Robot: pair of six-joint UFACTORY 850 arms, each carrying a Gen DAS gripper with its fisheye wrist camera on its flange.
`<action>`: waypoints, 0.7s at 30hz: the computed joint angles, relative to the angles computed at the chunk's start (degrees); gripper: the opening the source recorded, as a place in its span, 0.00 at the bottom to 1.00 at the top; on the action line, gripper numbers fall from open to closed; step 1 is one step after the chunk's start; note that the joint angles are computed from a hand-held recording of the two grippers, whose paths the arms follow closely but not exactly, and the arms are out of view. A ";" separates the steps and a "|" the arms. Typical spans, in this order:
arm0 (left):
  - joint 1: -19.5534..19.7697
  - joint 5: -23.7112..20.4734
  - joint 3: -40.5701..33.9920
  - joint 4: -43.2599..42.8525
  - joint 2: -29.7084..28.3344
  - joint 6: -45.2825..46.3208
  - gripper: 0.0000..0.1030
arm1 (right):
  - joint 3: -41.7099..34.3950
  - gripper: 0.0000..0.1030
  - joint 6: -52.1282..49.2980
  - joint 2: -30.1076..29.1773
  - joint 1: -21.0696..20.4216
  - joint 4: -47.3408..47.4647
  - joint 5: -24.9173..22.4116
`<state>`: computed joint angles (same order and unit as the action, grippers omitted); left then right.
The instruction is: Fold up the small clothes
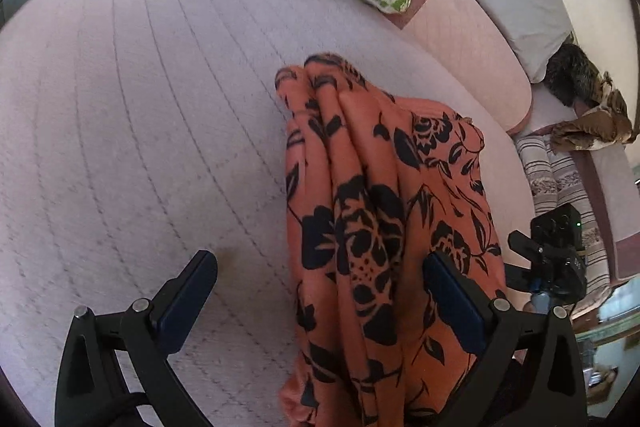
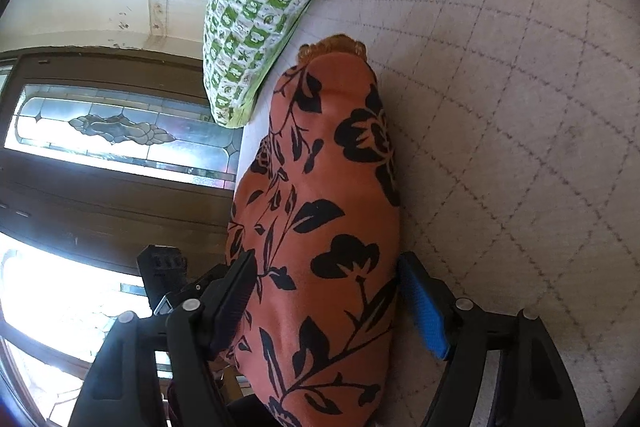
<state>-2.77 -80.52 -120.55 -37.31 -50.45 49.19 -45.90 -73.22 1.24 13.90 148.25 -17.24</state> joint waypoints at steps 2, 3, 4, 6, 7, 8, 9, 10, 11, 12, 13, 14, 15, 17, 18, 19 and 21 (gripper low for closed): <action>0.21 -1.47 -0.76 -1.23 -0.58 0.28 1.00 | -0.20 0.74 0.34 -0.41 -0.07 -0.26 -0.42; 0.36 -3.48 -1.62 -2.45 -1.33 0.33 1.00 | -0.22 0.75 0.69 -0.48 -0.12 -0.69 -0.57; 0.55 -5.49 -2.30 -3.20 -2.03 0.51 1.00 | -0.17 0.75 1.04 -0.48 -0.20 -1.09 -0.72; 0.08 -5.63 -1.77 -2.12 -1.83 1.36 1.00 | -0.05 0.76 0.93 -0.62 -0.35 -0.74 -1.51; -0.21 -4.64 -0.90 -1.66 -1.20 1.96 1.00 | -0.03 0.76 0.97 -0.72 -0.44 -0.68 -1.89; -0.30 -4.27 -0.50 -1.52 -0.84 2.18 1.00 | -0.01 0.76 1.37 -0.80 -0.51 -1.05 -2.11; -0.28 -4.40 -0.43 -1.64 -0.77 2.03 1.00 | -0.17 0.76 2.94 -0.89 -0.68 -2.80 -2.14; -0.16 -4.88 -0.66 -1.92 -0.95 1.67 1.00 | -0.27 0.76 4.84 -0.86 -0.90 -4.99 -2.22; 0.04 -6.00 -1.36 -2.30 -1.46 1.05 1.00 | -0.40 0.76 6.51 -0.91 -1.18 -6.83 -2.27; 0.30 -7.51 -2.16 -2.61 -2.01 0.71 1.00 | -0.54 0.76 10.15 -0.89 -1.50 -10.53 -2.20; 0.42 -8.95 -2.62 -2.93 -2.40 0.75 1.00 | -0.80 0.76 14.46 -0.86 -1.76 -15.08 -1.94; 0.30 -10.78 -3.00 -2.96 -2.78 1.11 1.00 | -0.84 0.77 18.18 -0.70 -2.00 -19.28 -2.05; 0.14 -11.20 -2.77 -2.57 -2.66 1.56 1.00 | -0.61 0.77 19.63 -0.47 -2.08 -21.09 -2.33; -0.28 -10.48 -1.86 -2.08 -2.10 2.19 1.00 | -0.71 0.77 19.67 -0.79 -2.08 -22.04 -2.78; -0.39 -10.80 -1.87 -2.37 -2.15 2.29 0.98 | -0.69 0.77 17.15 -1.15 -1.95 -19.61 -3.46; -0.43 -11.22 -2.15 -2.81 -2.39 1.86 0.96 | -0.69 0.77 14.20 -1.67 -1.82 -16.64 -4.71; -0.44 -10.91 -2.60 -3.37 -2.80 0.12 0.87 | -1.40 0.77 9.71 -2.61 -1.04 -12.82 -4.33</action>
<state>-3.21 -91.43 -123.14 -40.68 -53.25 49.30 -47.31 -63.51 -1.37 12.86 135.43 -21.57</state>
